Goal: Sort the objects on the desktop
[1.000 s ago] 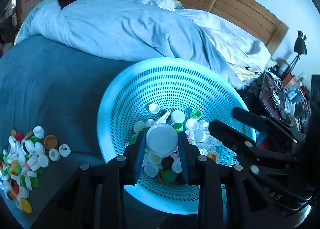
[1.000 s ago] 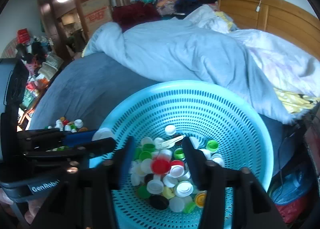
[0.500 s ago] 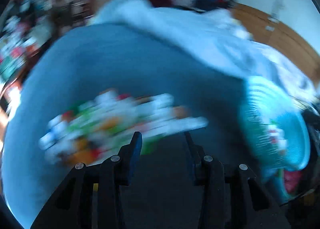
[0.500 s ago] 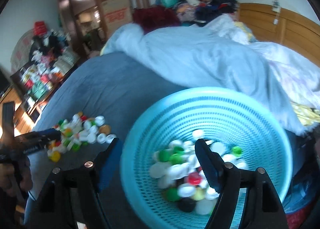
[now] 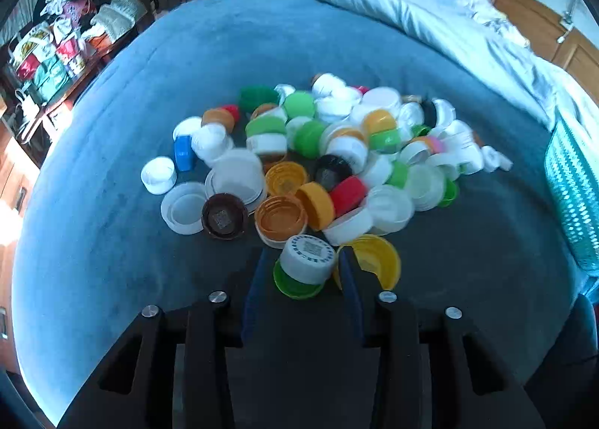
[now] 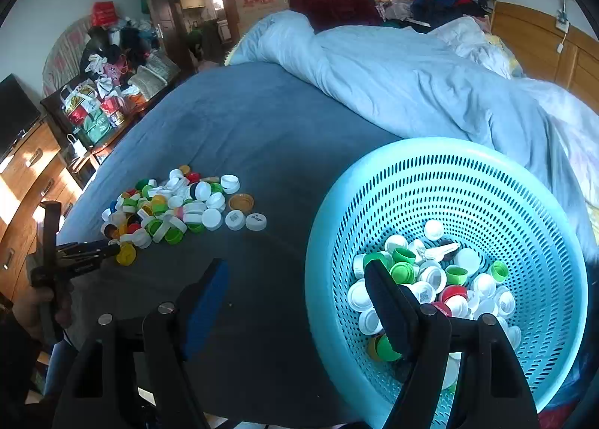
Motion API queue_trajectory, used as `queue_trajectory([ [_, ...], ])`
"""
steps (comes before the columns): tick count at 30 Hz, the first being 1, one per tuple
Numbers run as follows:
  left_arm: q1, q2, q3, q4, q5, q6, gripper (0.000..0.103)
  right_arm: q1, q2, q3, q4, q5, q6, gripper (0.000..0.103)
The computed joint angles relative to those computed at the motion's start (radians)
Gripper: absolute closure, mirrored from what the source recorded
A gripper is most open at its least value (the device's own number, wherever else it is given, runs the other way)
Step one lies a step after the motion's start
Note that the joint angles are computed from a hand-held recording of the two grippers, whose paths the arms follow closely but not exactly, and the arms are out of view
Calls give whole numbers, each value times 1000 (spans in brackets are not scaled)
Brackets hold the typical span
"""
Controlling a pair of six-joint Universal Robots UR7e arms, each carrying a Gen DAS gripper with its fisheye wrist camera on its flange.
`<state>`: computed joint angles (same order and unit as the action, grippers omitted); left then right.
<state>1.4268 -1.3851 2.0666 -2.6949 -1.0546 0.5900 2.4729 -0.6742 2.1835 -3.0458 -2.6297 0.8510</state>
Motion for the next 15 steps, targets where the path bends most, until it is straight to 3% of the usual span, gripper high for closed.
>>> queue_trajectory([
  [3,-2,-7,7,-26,-8,3,78,1,2,-6,7,-1,6,23],
  [5,1,-43,16,-40,-51,7,78,2,7,-15,11,2,3,23],
  [11,30,-134,14,-51,-126,25,78,-11,67,-70,-49,52,-92,23],
  [13,52,-143,-6,-7,-149,18,78,-16,95,-94,-67,76,-124,23],
  [15,94,-154,-49,101,-226,-20,78,-24,124,-122,-80,111,-154,23],
])
